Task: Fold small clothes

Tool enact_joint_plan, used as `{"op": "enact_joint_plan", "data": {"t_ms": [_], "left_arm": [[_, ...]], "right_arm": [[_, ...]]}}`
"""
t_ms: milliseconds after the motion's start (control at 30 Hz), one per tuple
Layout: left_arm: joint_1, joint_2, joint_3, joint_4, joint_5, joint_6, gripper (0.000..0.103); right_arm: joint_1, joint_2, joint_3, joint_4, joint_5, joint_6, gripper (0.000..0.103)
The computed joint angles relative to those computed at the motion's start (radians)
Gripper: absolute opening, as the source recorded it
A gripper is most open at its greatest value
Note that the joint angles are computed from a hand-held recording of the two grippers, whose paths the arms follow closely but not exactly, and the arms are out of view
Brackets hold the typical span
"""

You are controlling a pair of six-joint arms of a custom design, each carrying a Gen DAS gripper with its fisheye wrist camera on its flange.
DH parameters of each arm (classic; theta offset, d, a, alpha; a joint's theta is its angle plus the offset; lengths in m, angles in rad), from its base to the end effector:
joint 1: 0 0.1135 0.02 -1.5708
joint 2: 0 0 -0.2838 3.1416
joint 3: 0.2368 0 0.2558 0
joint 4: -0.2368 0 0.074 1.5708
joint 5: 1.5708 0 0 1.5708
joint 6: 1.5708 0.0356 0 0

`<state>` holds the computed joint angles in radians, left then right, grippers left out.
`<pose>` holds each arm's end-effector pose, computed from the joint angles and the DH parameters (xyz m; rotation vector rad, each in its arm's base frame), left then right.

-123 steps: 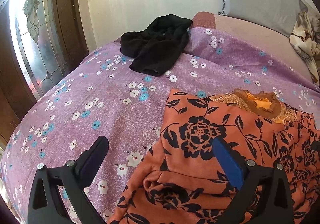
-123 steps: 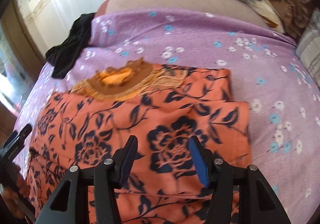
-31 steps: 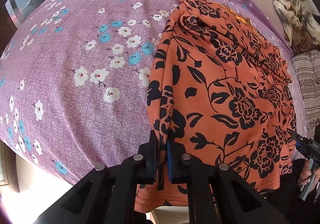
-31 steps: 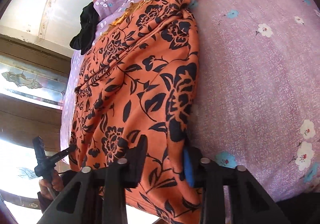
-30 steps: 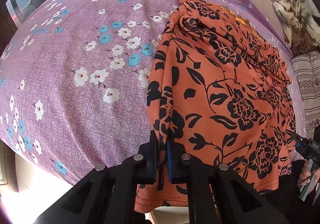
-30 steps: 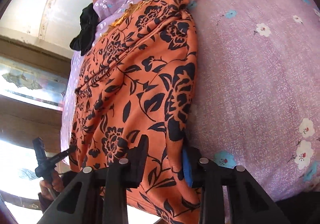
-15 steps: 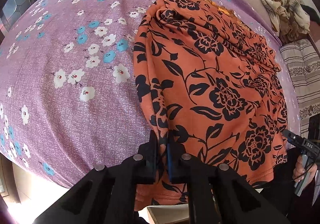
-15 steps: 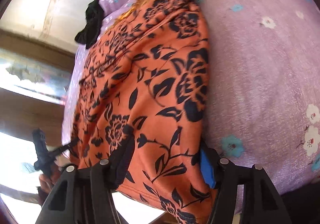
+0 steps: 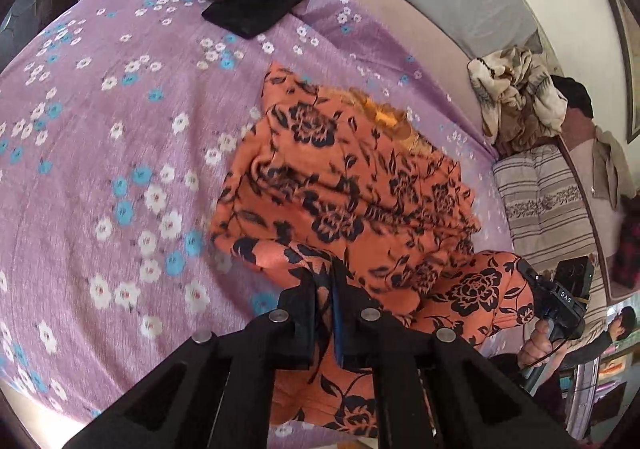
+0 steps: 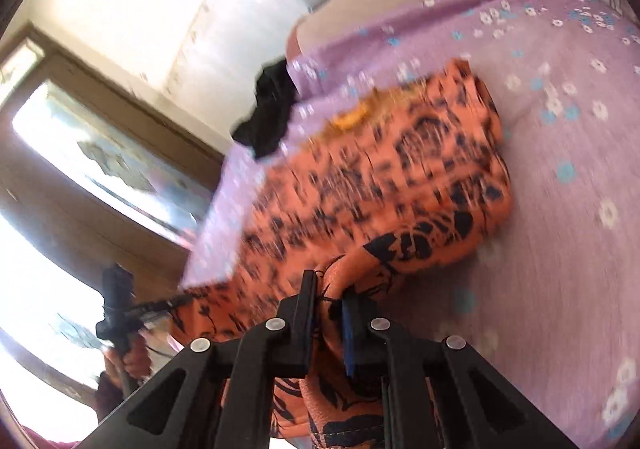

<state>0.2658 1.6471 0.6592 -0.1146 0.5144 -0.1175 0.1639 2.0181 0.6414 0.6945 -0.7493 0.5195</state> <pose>0.2709 0.0556 0.1282 -0.3315 2.5554 -0.6292 0.3189 0.0773 0.0739 -0.0167 2.3083 1.2025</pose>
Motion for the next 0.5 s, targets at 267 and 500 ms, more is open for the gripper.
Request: {"op": "enact_joint_plan", "data": {"t_ms": [267, 500], "left_arm": [[-0.062, 0.479, 0.621, -0.048, -0.185, -0.195, 0.008], [-0.028, 0.525, 0.395, 0.327, -0.251, -0.425, 0.014]], "right_arm": [[-0.055, 0.359, 0.628, -0.231, 0.117, 0.255, 0.018], [-0.126, 0.437, 0.742, -0.389, 0.191, 0.231, 0.041]]}}
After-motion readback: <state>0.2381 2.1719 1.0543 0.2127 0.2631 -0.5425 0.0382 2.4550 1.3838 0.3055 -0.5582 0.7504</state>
